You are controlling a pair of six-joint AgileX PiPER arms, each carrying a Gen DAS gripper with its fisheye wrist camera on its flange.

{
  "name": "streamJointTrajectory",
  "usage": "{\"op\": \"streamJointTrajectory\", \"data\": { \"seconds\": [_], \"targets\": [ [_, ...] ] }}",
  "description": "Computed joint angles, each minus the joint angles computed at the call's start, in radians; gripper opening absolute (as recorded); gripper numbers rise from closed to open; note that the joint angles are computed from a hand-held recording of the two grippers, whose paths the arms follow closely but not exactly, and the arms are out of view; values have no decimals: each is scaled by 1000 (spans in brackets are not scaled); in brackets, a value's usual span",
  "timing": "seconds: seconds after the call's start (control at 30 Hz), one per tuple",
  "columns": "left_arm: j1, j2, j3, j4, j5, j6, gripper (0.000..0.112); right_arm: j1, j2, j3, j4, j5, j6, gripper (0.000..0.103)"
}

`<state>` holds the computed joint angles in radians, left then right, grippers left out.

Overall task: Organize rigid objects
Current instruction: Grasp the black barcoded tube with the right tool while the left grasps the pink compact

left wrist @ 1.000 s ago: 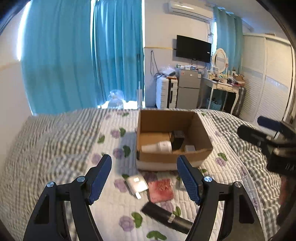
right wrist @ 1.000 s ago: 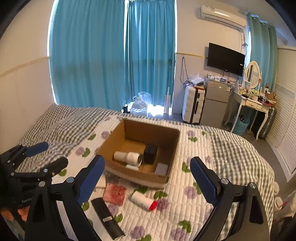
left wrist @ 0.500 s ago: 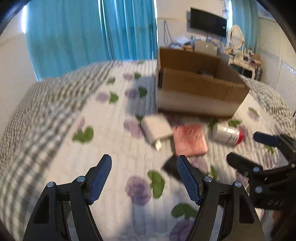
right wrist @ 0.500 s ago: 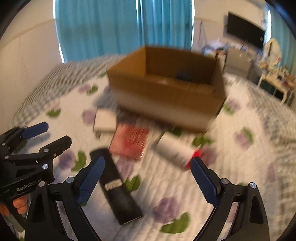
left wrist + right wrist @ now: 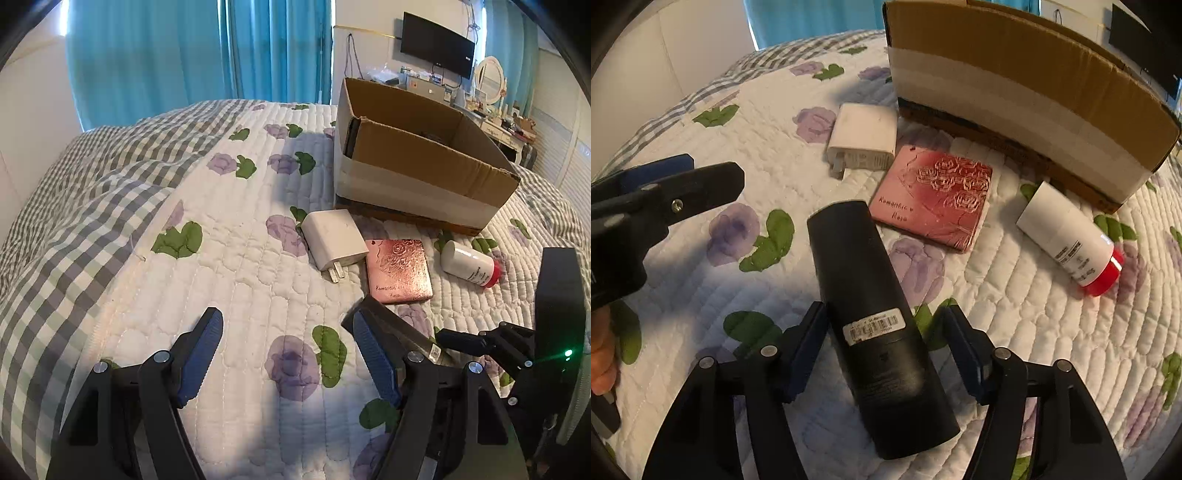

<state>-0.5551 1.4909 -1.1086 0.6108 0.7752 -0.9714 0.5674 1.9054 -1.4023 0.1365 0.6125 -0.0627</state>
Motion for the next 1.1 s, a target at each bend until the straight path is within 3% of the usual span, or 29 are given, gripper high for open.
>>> {"op": "streamJointTrajectory", "data": {
  "seconds": [0.07, 0.17, 0.3, 0.4, 0.5, 0.7, 0.9, 1.03, 1.1],
  "targets": [
    [-3, 6, -6, -1, 8, 1, 76, -8, -16, 17, 46, 0, -37, 51],
    [-12, 13, -13, 10, 22, -6, 76, 5, -67, 72, -9, -36, 18, 44],
    [-25, 46, -58, -12, 63, 29, 76, -34, -169, 153, -7, -101, 66, 43],
    [-64, 109, -136, -4, 152, 58, 76, -79, -213, 176, -30, -106, 113, 43],
    [-81, 161, -198, -57, 181, 117, 76, -130, -270, 230, -16, -127, 124, 42],
    [-67, 268, -326, -217, 132, 218, 76, -164, -270, 185, -176, -112, 272, 42],
    [-27, 403, -459, -290, 86, 290, 76, -208, -239, 145, -179, -88, 302, 42],
    [34, 492, -535, -434, 85, 373, 76, -232, -211, 115, -147, -69, 275, 42],
    [39, 519, -551, -422, 70, 364, 76, -238, -189, 94, -135, -59, 266, 42]
  ]
}}
